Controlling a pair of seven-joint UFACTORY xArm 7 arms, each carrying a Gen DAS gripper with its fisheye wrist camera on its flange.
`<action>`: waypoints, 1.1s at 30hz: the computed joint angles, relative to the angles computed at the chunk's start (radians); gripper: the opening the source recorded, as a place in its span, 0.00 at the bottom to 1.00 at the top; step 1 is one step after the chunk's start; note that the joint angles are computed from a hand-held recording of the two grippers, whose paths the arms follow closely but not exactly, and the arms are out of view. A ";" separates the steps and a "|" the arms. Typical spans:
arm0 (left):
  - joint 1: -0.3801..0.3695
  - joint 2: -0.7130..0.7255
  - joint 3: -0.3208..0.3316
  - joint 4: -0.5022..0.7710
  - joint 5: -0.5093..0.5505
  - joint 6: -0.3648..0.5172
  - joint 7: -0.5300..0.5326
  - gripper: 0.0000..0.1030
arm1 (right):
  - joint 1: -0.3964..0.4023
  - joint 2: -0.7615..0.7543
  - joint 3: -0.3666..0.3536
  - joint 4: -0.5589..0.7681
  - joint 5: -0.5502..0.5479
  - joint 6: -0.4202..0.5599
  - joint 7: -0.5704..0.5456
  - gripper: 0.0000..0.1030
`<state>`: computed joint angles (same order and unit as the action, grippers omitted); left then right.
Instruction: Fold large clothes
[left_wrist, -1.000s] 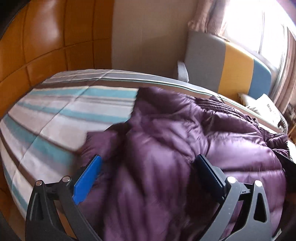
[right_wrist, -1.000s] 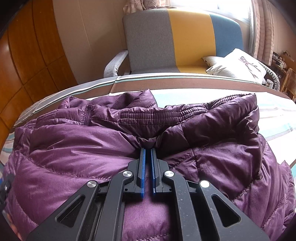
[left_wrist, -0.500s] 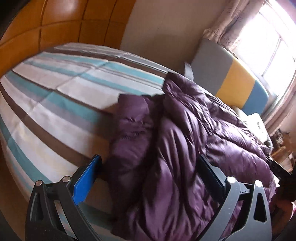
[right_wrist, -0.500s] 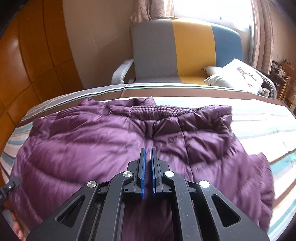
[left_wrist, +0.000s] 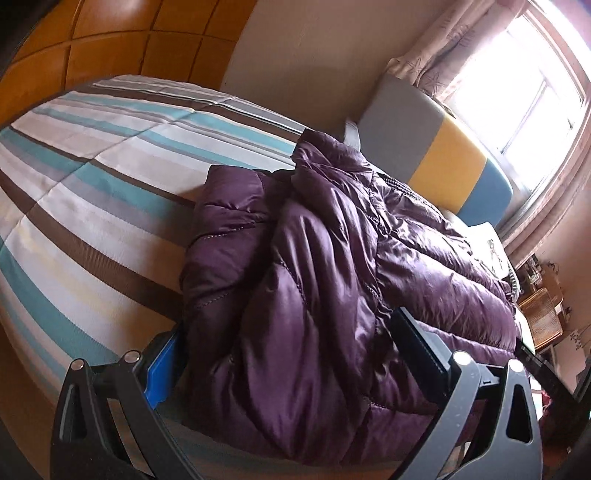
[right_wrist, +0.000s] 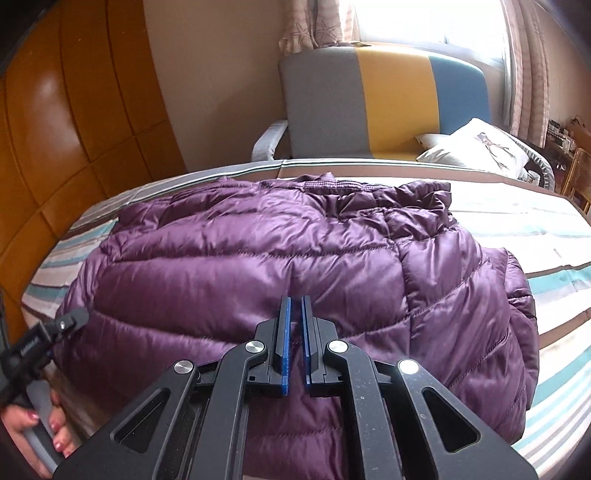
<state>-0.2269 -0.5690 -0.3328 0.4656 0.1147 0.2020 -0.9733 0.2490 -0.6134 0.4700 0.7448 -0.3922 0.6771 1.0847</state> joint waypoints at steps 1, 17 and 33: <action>-0.013 0.004 0.013 -0.001 -0.011 -0.010 0.002 0.97 | 0.002 -0.001 0.003 0.001 0.000 0.005 0.001 0.05; 0.043 -0.020 -0.060 -0.055 -0.042 -0.108 -0.065 0.79 | 0.047 -0.034 0.009 -0.036 0.052 -0.050 0.016 0.05; -0.003 0.060 -0.006 -0.090 -0.117 -0.323 -0.110 0.69 | 0.054 0.070 0.000 -0.049 0.016 -0.091 0.014 0.05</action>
